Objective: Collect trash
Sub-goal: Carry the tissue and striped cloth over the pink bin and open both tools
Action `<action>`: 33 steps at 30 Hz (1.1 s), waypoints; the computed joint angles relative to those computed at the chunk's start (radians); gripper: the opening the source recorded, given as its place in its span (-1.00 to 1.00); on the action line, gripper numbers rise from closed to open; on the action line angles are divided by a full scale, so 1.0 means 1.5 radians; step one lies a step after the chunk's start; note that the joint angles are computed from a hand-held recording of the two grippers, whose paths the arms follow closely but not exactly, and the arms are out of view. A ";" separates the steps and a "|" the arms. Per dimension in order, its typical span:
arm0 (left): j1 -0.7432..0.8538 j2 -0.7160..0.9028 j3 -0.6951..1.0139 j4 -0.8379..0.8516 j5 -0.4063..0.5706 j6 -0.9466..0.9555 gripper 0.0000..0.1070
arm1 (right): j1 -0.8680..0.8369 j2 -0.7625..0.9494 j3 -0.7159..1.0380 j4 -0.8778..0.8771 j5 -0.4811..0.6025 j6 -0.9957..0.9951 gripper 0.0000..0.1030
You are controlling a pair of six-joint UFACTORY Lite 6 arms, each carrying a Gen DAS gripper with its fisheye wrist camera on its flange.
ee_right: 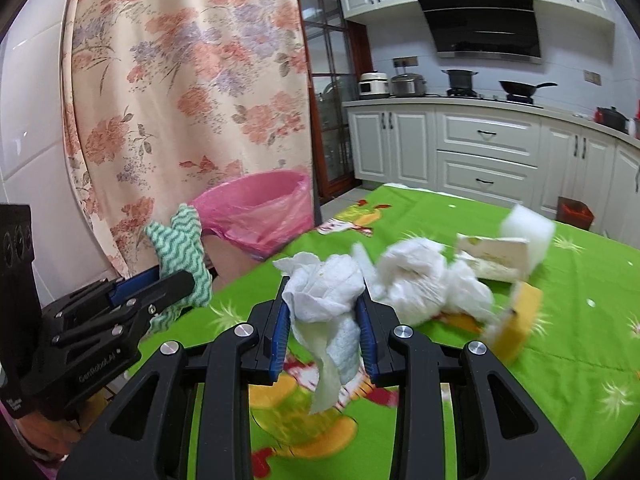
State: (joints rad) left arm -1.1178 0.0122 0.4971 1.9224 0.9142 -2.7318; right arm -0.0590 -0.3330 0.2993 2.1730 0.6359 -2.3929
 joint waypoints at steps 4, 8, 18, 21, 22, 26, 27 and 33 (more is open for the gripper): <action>0.055 -0.048 -0.033 0.021 -0.018 0.017 -0.50 | 0.079 0.081 0.071 0.081 -0.012 -0.044 -0.41; 0.147 -0.101 -0.049 0.071 -0.054 0.049 -0.50 | 0.142 0.157 0.154 0.142 -0.024 -0.085 -0.40; 0.421 -0.104 0.049 0.298 -0.189 0.061 -0.49 | 0.213 0.378 0.455 0.117 -0.069 -0.004 -0.40; 0.489 -0.060 0.104 0.381 -0.226 0.019 -0.49 | 0.219 0.458 0.565 0.058 -0.087 0.079 -0.40; 0.515 -0.042 0.124 0.413 -0.238 -0.002 -0.48 | 0.221 0.478 0.592 0.045 -0.090 0.100 -0.40; 0.589 0.021 0.197 0.498 -0.268 -0.063 -0.49 | 0.238 0.585 0.742 -0.030 -0.125 0.197 -0.40; 0.610 0.045 0.223 0.524 -0.278 -0.082 -0.48 | 0.243 0.613 0.783 -0.054 -0.136 0.224 -0.40; 0.671 0.145 0.320 0.600 -0.305 -0.135 -0.44 | 0.274 0.767 1.016 -0.255 -0.191 0.430 -0.39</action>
State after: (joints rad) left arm -0.1119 0.2301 0.9764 2.8229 0.4567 -2.9340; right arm 0.3521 0.8168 1.8238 1.7911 0.3500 -1.7477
